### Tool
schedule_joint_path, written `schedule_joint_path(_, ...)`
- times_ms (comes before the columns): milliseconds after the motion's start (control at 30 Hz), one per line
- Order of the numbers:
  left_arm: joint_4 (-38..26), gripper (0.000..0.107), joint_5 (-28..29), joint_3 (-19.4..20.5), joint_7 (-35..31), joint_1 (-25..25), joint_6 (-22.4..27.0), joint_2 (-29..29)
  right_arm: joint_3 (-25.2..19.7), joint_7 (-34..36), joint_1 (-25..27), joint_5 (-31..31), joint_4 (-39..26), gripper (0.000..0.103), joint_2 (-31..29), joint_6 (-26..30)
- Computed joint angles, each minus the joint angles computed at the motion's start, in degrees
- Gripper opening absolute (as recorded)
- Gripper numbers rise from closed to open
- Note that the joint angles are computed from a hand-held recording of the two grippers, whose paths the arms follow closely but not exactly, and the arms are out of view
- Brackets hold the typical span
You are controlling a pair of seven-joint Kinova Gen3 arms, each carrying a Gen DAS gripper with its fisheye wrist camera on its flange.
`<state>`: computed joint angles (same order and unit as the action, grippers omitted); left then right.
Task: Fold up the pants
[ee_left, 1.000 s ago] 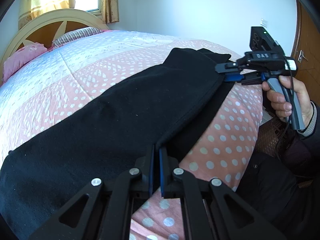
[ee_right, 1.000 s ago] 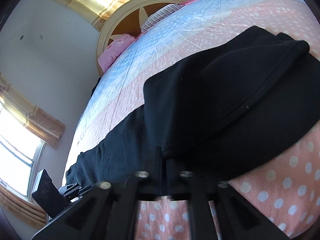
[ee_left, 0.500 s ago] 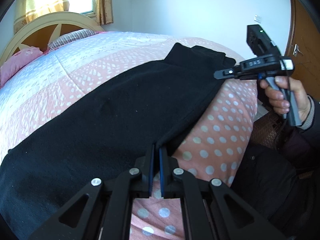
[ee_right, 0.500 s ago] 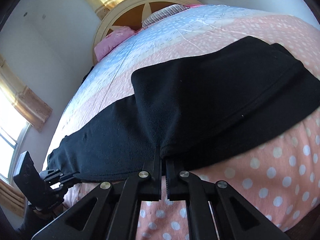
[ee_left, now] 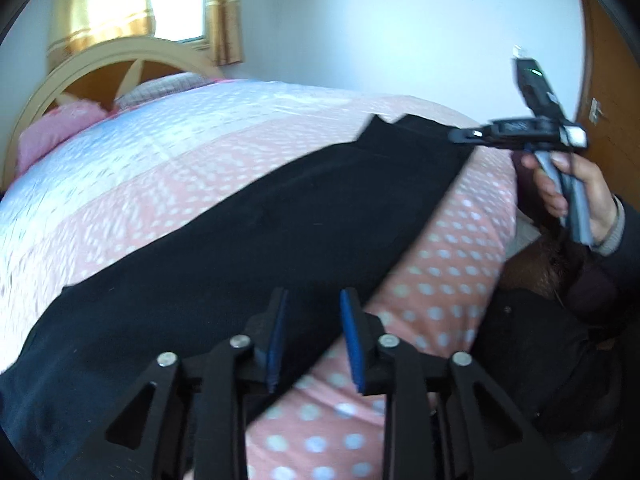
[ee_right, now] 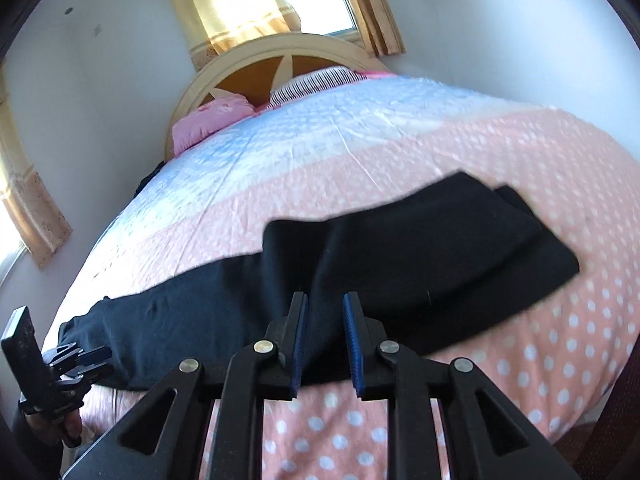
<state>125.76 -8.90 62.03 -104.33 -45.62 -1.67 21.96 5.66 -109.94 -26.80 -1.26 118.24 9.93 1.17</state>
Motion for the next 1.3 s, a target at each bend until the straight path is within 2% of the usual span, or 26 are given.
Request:
schedule_joint_path(67,-0.97,0.03,1.44,-4.54,0.37,3.31,-0.22,-0.4,-4.98,2.23,4.63,-0.67,-2.36,0.019,0.98,0.75)
schedule_joint_path(167,-3.12,0.03,2.23,-11.52,2.36,9.19,1.44,-0.66,-6.65,2.99,5.73,3.02,-8.82,0.019,3.54,5.98)
schedule_joint_path(233,-3.95,0.03,3.47,-12.7,2.27,10.07,2.19,0.07,-9.72,6.82,8.37,2.14,-14.13,0.019,6.82,10.58)
schedule_joint_path(300,-3.71,0.033,4.15,-11.6,1.51,9.11,1.83,0.63,-12.85,10.95,10.87,0.55,-19.44,0.019,10.1,15.17)
schedule_joint_path(367,-3.31,0.036,4.2,-11.65,0.79,9.3,1.09,0.86,-11.91,11.75,9.12,1.71,-23.76,0.019,13.5,19.83)
schedule_joint_path(433,-2.68,0.037,3.75,-12.23,0.65,9.74,0.07,0.77,-7.86,8.89,5.62,5.12,-27.17,0.019,16.07,24.02)
schedule_joint_path(500,-2.48,0.04,2.95,-12.7,1.0,10.19,-0.32,0.78,-7.06,7.96,5.46,5.94,-28.86,0.02,18.08,24.93)
schedule_joint_path(600,-1.57,0.047,1.3,-12.37,1.11,9.84,-1.0,0.6,-8.05,7.85,7.14,4.55,-28.79,0.023,17.96,24.16)
schedule_joint_path(700,-0.6,0.049,0.1,-15.12,2.37,12.25,-2.51,-0.77,-9.79,9.29,8.75,3.13,-26.32,0.026,15.8,22.39)
schedule_joint_path(733,-0.35,0.049,-0.17,-16.71,3.28,13.74,-3.08,-1.36,-10.56,10.01,9.71,2.37,-23.98,0.028,14.23,20.11)
schedule_joint_path(800,0.34,0.049,1.28,-20.96,4.36,17.9,-4.19,-3.2,-13.88,13.0,14.28,-1.58,-18.89,0.045,10.38,15.79)
schedule_joint_path(833,0.55,0.049,1.52,-21.61,5.21,18.45,-4.45,-3.72,-15.68,14.6,16.94,-3.91,-16.24,0.045,8.71,13.57)
schedule_joint_path(967,1.06,0.056,-2.03,-17.79,11.14,15.25,-6.09,-4.87,-19.26,18.65,26.97,-13.23,-8.02,0.045,2.33,7.52)
schedule_joint_path(1067,-1.14,0.067,-7.28,-16.11,16.07,15.18,-5.27,-4.21,-22.2,20.49,34.94,-20.22,-6.34,0.045,0.62,7.87)
schedule_joint_path(1167,-4.63,0.07,-9.29,-20.36,17.41,21.83,-3.67,-2.98,-27.14,24.08,42.9,-27.21,-6.74,0.045,1.93,9.59)
schedule_joint_path(1300,-10.22,0.07,-4.02,-28.59,11.98,32.45,0.51,-0.57,-35.85,30.91,53.2,-36.53,-5.71,0.045,4.73,7.53)
